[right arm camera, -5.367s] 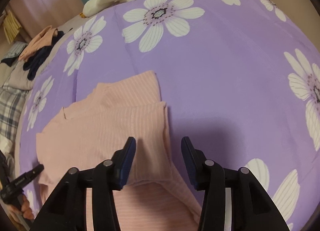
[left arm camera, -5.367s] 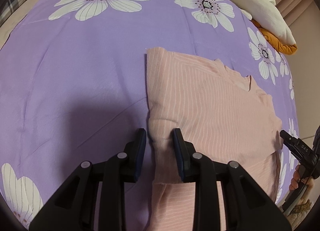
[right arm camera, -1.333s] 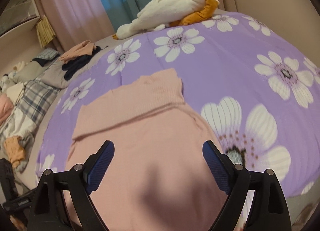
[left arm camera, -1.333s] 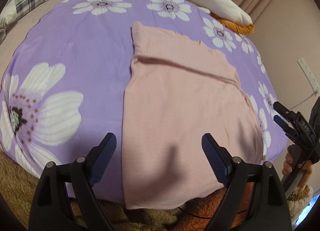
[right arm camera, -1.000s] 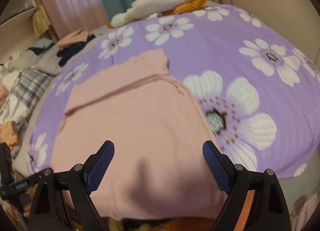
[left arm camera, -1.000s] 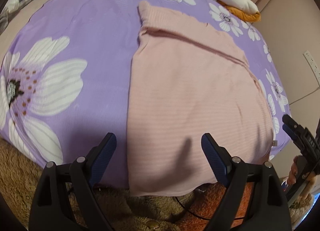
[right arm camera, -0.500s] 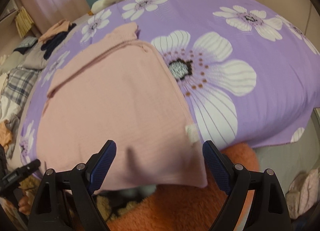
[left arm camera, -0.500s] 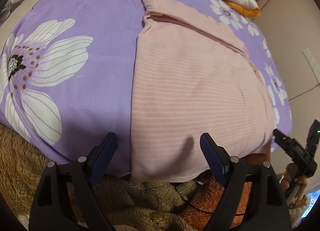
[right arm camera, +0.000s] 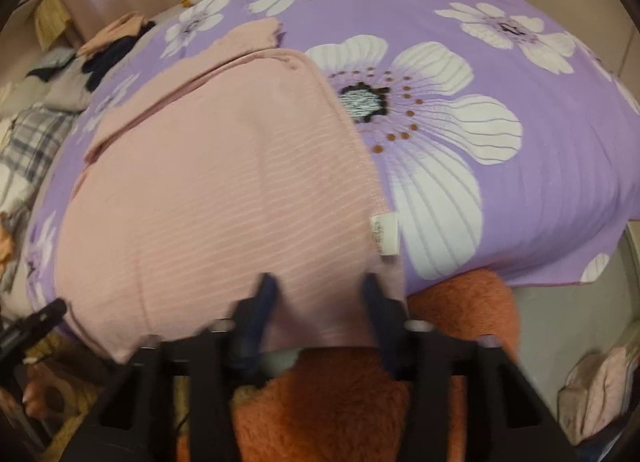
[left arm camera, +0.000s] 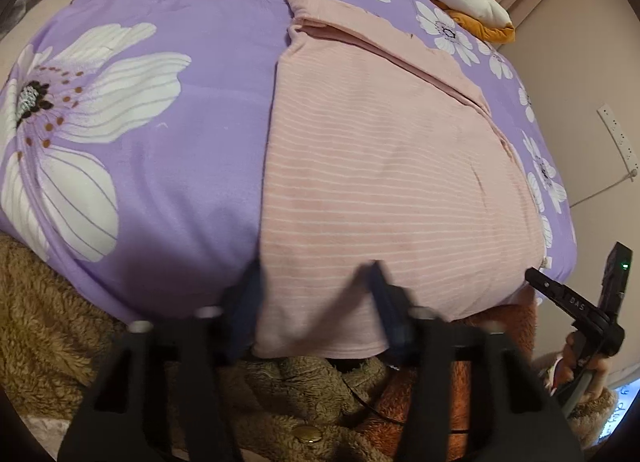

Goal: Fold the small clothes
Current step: 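Grasp the sweater hem with the left tool while the right tool grasps it too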

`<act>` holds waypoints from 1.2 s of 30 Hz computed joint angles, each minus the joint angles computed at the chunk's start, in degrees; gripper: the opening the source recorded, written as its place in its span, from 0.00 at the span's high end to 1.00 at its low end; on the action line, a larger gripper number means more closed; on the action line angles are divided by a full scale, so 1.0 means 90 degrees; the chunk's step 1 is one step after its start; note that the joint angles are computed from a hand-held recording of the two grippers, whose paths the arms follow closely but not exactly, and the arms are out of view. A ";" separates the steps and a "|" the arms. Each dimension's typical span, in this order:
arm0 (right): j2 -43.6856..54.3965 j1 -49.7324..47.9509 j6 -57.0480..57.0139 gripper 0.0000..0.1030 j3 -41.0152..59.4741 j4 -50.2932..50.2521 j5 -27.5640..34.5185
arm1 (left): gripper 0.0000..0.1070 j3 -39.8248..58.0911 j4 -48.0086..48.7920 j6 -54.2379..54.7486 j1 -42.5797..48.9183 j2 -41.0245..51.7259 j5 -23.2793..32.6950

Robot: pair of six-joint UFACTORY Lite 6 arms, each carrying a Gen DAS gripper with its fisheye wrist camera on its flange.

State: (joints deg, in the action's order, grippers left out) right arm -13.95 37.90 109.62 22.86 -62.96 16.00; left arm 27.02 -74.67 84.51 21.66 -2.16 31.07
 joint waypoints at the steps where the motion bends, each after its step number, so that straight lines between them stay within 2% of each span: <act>1: -0.0019 0.0069 -0.0082 0.82 0.0017 0.0066 0.0065 | 0.87 0.0037 0.0017 0.0033 0.0014 0.0057 0.0108; 2: -0.0012 0.0146 -0.0137 0.97 0.0066 0.0073 0.0135 | 0.89 0.0036 0.0027 0.0058 0.0006 0.0059 0.0147; 5: -0.0394 0.0215 -0.0110 0.98 -0.0013 -0.0091 -0.0207 | 0.93 -0.0023 0.0041 0.0153 0.0068 -0.0115 0.0307; 10: -0.1278 0.0572 -0.0139 0.98 -0.0077 -0.0206 0.0096 | 0.93 0.0001 0.0382 -0.0150 0.0440 -0.0656 0.1045; 14: -0.1141 0.0384 -0.0382 0.98 0.0157 -0.0123 0.0289 | 0.93 -0.0099 0.0395 -0.0203 0.0462 -0.1133 0.1204; 18: -0.1024 0.0018 -0.0104 0.98 -0.0013 -0.0339 0.0024 | 0.93 -0.0096 0.0461 -0.0248 0.0445 -0.1165 0.1186; 21: -0.0912 -0.0094 -0.0230 0.85 -0.0066 -0.0025 0.0166 | 0.93 -0.0067 0.0409 -0.0266 0.0302 -0.1170 0.1079; 23: -0.0942 -0.0206 -0.0363 0.49 -0.0140 0.0215 0.0268 | 0.93 -0.0070 0.0468 -0.0258 0.0360 -0.1196 0.1105; 24: -0.0999 -0.0221 -0.0338 0.44 -0.0193 0.0240 0.0333 | 0.93 -0.0053 0.0474 -0.0269 0.0356 -0.1183 0.1098; 30: -0.1102 -0.0518 -0.0426 0.43 -0.0524 0.0354 -0.0018 | 0.93 -0.0032 0.0507 -0.0271 0.0380 -0.1190 0.1147; 36: -0.0836 -0.0683 0.0101 0.43 -0.0646 -0.0200 -0.0619 | 0.93 0.0040 0.0525 -0.0276 0.0405 -0.1144 0.1240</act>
State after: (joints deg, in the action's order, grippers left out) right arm -21.47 31.76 110.53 17.05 -64.76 10.43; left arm 27.38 -69.94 82.02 25.30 -12.46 42.23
